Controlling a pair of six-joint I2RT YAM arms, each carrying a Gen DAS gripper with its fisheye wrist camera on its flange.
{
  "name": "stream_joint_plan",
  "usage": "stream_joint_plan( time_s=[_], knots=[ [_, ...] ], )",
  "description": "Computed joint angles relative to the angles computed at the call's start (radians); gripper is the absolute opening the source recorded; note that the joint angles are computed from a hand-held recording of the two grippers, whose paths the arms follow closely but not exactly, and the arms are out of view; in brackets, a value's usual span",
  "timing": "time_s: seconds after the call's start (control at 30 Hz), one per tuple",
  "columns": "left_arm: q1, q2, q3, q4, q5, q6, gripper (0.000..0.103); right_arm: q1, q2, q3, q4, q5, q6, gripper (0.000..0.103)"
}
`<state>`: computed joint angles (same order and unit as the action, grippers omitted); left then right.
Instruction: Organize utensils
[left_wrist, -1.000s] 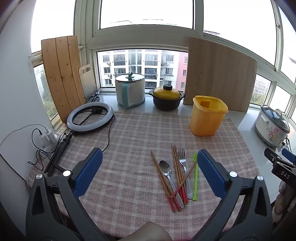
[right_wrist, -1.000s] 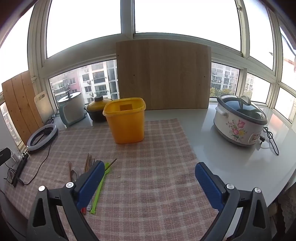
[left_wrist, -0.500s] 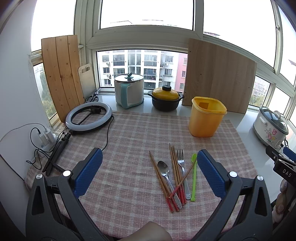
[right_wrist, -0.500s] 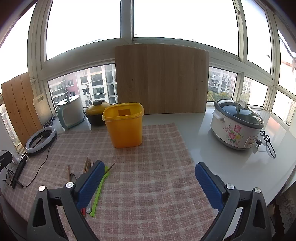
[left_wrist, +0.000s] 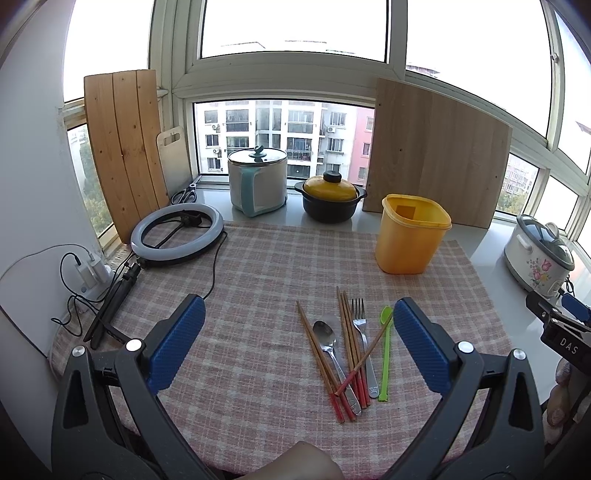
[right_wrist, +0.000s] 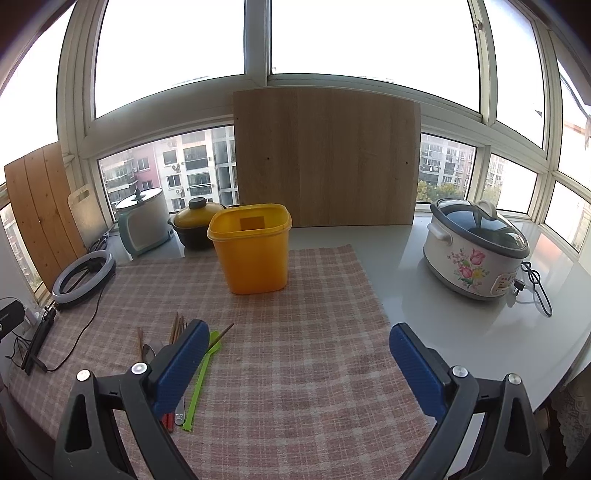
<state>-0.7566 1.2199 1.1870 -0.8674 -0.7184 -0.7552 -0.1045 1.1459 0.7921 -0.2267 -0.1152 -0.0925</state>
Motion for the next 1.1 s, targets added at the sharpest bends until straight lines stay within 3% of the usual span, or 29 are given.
stream_joint_plan(
  time_s=[1.1],
  knots=[
    [-0.019,0.072,0.064,-0.018,0.001,-0.039,0.103,0.008,0.014,0.002,0.002,0.005,0.001,0.099]
  ],
)
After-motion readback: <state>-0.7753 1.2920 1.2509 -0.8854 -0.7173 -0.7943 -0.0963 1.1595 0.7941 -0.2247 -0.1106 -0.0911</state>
